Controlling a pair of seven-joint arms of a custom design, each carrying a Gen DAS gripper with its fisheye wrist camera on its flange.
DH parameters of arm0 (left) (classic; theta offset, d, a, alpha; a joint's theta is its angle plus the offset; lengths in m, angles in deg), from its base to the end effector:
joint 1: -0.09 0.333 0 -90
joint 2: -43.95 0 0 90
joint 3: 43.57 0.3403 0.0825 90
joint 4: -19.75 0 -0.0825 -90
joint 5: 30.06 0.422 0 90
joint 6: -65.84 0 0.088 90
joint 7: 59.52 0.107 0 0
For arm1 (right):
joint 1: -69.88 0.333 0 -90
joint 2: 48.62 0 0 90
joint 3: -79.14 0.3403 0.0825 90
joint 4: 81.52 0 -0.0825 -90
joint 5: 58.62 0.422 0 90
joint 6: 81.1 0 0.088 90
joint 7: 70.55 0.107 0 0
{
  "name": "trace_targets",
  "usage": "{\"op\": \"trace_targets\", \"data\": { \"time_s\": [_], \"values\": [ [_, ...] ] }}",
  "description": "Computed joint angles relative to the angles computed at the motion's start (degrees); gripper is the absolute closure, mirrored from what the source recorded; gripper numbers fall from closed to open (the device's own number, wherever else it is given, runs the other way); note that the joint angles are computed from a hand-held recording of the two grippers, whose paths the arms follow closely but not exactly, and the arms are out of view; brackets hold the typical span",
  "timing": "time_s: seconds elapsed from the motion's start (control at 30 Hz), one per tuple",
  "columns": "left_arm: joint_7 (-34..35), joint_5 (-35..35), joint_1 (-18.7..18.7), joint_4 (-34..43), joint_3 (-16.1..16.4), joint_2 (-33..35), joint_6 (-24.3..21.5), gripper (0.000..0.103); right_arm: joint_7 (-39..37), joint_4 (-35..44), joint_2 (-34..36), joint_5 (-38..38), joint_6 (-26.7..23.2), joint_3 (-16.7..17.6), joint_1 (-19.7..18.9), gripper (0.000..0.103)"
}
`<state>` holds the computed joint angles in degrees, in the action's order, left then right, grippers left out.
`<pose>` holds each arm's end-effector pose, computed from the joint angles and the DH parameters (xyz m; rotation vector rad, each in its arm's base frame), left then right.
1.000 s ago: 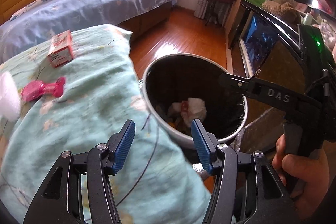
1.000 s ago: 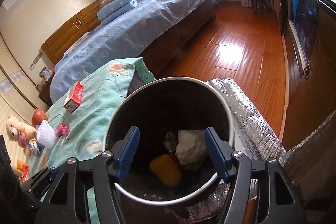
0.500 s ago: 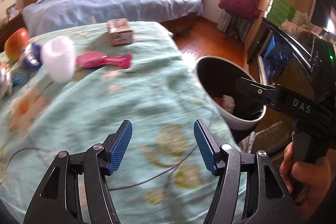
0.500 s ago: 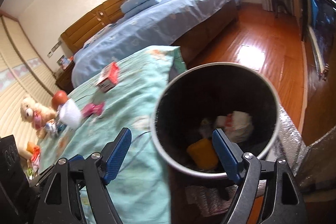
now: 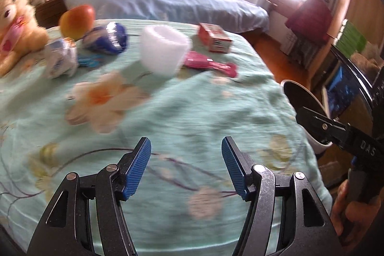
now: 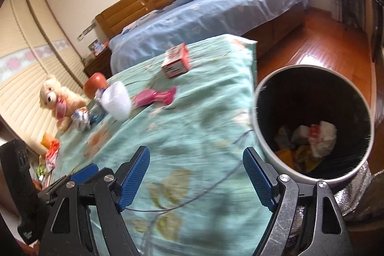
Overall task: Collect trash
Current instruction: 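Move both tools back toward the table items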
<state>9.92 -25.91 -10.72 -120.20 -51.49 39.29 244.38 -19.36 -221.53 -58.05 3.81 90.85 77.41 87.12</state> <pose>0.5162 -0.1823 0.4187 -1.8216 1.9030 -0.9179 0.5099 0.0749 0.4184 -1.5912 1.7355 -0.2899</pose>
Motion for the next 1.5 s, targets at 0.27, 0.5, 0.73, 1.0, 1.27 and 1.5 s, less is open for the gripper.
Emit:
{"op": "trace_targets", "data": {
  "time_s": [0.27, 0.5, 0.73, 1.0, 1.27, 1.5],
  "values": [
    [-3.58, 3.32, 4.01, -1.69, 0.68, -1.16, 0.74, 0.037, -3.29, 2.56, 2.34, 2.05, -1.43, 1.53, 1.67, 0.009],
    [-7.15, 7.39, 7.5, -1.89, 1.25, -1.27, 0.73, 0.036, -4.13, 5.21, 4.92, 1.69, -1.66, 3.66, 1.75, 0.008],
    [-8.35, 9.52, 9.82, 0.21, 1.92, 0.29, -0.25, 0.035, -3.44, 8.51, 7.91, -0.35, -2.16, 5.14, 1.36, 0.008],
    [-10.06, 12.73, 11.91, 4.09, 2.29, 3.21, -1.27, 0.033, -2.29, 12.87, 11.96, -2.57, -2.6, 6.88, 0.4, 0.008],
    [-6.5, 8.86, 12.81, 9.43, 2.53, 7.02, -3.21, 0.032, 0.78, 17.88, 16.47, -7.18, -3.58, 8.52, -0.78, 0.008],
    [-7.48, 10.18, 13.15, 13.31, 2.93, 9.97, -3.9, 0.03, 4.85, 21.41, 19.78, -11.97, -3.38, 9.55, -1.53, 0.009]
  ]
}}
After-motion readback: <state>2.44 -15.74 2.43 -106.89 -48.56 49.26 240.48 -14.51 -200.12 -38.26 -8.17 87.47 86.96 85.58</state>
